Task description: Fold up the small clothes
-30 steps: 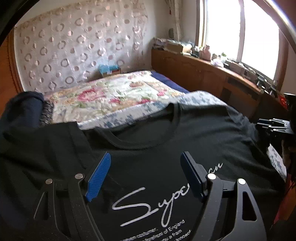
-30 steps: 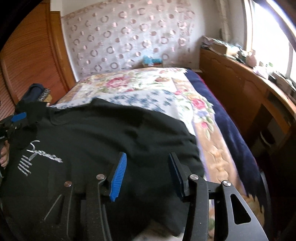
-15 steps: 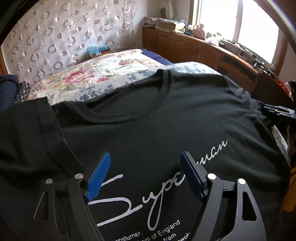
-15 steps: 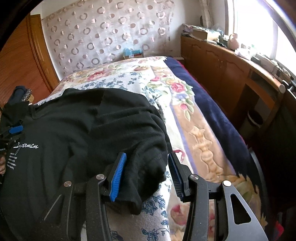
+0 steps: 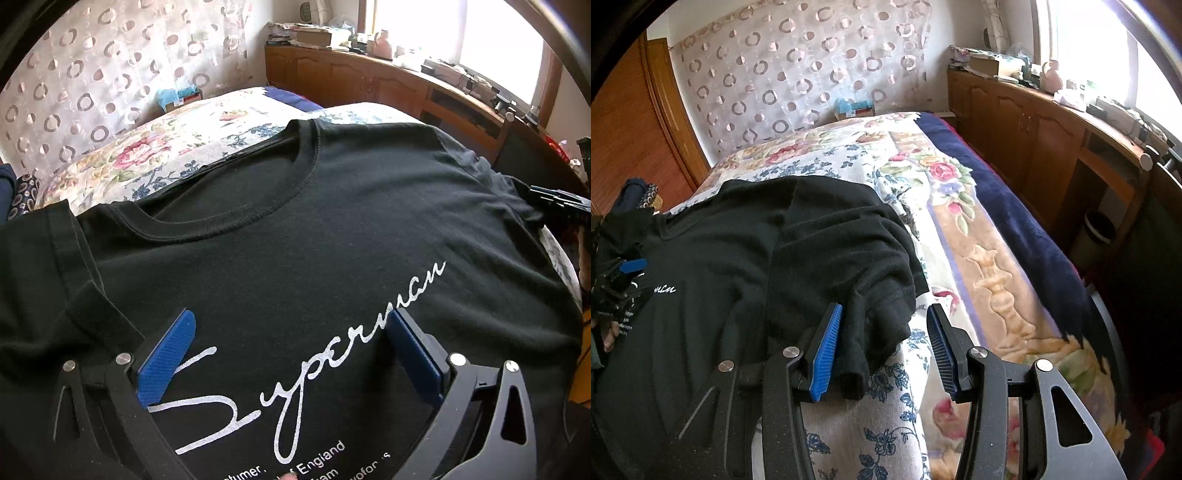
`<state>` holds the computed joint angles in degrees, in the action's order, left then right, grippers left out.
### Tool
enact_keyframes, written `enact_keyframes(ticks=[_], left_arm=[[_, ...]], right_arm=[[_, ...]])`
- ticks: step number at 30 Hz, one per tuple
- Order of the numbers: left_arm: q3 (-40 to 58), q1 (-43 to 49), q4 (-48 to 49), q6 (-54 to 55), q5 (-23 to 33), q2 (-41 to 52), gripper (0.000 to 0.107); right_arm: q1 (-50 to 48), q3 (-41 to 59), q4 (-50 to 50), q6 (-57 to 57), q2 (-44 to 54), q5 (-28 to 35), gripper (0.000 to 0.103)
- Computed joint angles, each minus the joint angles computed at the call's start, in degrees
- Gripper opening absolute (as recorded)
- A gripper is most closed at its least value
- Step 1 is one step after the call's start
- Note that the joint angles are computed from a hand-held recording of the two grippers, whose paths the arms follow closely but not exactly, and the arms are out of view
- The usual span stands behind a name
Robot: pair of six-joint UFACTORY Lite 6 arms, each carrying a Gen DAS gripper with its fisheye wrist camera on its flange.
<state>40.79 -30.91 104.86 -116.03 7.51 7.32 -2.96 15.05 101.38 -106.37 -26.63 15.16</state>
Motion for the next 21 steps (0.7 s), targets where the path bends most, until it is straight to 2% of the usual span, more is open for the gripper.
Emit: enact_keyframes(ticks=[2, 7, 9, 10, 13, 14, 15, 21], left_arm=[[-0.1, 0.3, 0.0, 0.3, -0.2, -0.1, 0.103], [-0.1, 0.3, 0.0, 0.2, -0.2, -0.2, 0.103], [-0.2, 0.4, 0.6, -0.4, -0.2, -0.2, 0.103], [-0.2, 0.3, -0.2, 0.3, -0.1, -0.3, 0.103], [-1.3, 0.6, 2.8, -3.6, 0.7, -1.8, 0.103], [-2.1, 0.7, 5.1, -6.2, 1.0, -3.0, 0.103], [-2.3, 0.7, 5.1, -6.5, 1.1, -3.7, 0.103], [-6.1, -0.4, 0.4, -3.5, 4.1, -11.7, 0.103]], right_arm=[[0.6, 0.4, 5.1, -4.8, 1.4, -0.2, 0.049], [1.6, 3.5, 5.2, -5.5, 7.4, -0.2, 0.048], [2.0, 3.7, 4.8, -5.6, 7.6, -0.2, 0.036], [2.7, 3.7, 4.7, -5.4, 7.1, -0.7, 0.034], [6.1, 3.4, 14.7, -15.6, 5.7, -5.6, 0.025], [6.4, 3.4, 15.9, -17.7, 5.2, -6.3, 0.012], [6.3, 3.5, 14.8, -17.5, 4.8, -6.1, 0.008], [9.9, 4.4, 29.1, -31.4, 2.1, -6.7, 0.007]])
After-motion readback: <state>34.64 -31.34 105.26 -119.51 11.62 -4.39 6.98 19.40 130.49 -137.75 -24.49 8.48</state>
